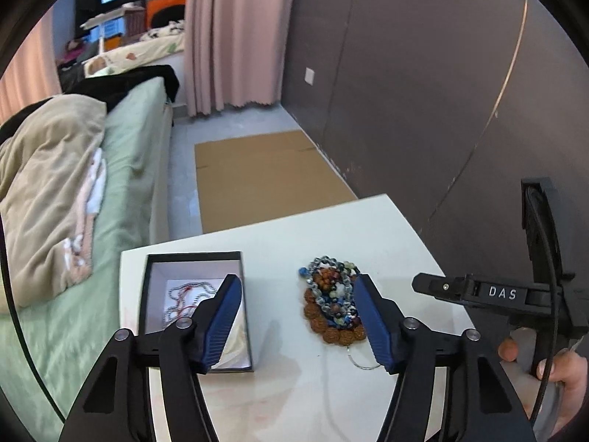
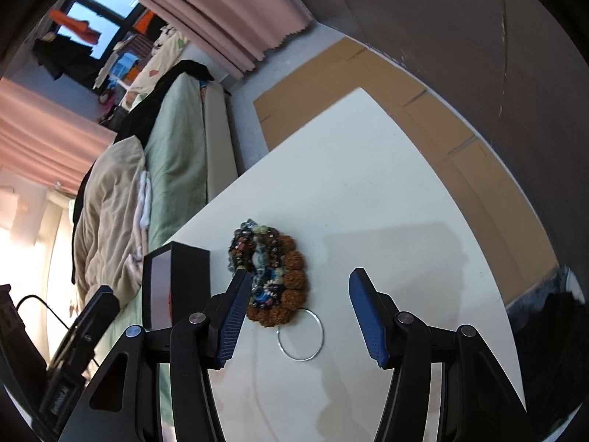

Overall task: Organize jewelry
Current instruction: 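Close the left tool on the bead bracelets in the pile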

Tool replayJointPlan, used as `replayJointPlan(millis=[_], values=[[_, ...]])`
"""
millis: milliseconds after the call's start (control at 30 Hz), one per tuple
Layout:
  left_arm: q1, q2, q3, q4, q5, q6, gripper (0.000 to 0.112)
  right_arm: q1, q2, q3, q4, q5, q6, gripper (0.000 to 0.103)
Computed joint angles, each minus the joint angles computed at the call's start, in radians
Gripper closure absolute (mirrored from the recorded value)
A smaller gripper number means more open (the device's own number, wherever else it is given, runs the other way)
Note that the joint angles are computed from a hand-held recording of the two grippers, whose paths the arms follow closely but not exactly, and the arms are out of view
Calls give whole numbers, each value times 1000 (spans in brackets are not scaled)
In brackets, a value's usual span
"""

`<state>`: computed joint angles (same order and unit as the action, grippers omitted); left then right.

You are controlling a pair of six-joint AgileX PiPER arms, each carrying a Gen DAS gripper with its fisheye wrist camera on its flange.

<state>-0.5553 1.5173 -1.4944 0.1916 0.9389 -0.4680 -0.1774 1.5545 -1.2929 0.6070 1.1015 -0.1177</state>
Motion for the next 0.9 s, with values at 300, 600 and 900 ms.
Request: replayJointPlan(millis=[300,600,900], values=[[-28,142,-138,-18,90,32,67,-33,59,-67,-45,33,43,46],[-42,286,-259,-72,163,65,78,-98,110,-118,-2,76,6,46],[-49,404,-338,-84,227,48,84,-97,144,-156,11,115,-19,46]])
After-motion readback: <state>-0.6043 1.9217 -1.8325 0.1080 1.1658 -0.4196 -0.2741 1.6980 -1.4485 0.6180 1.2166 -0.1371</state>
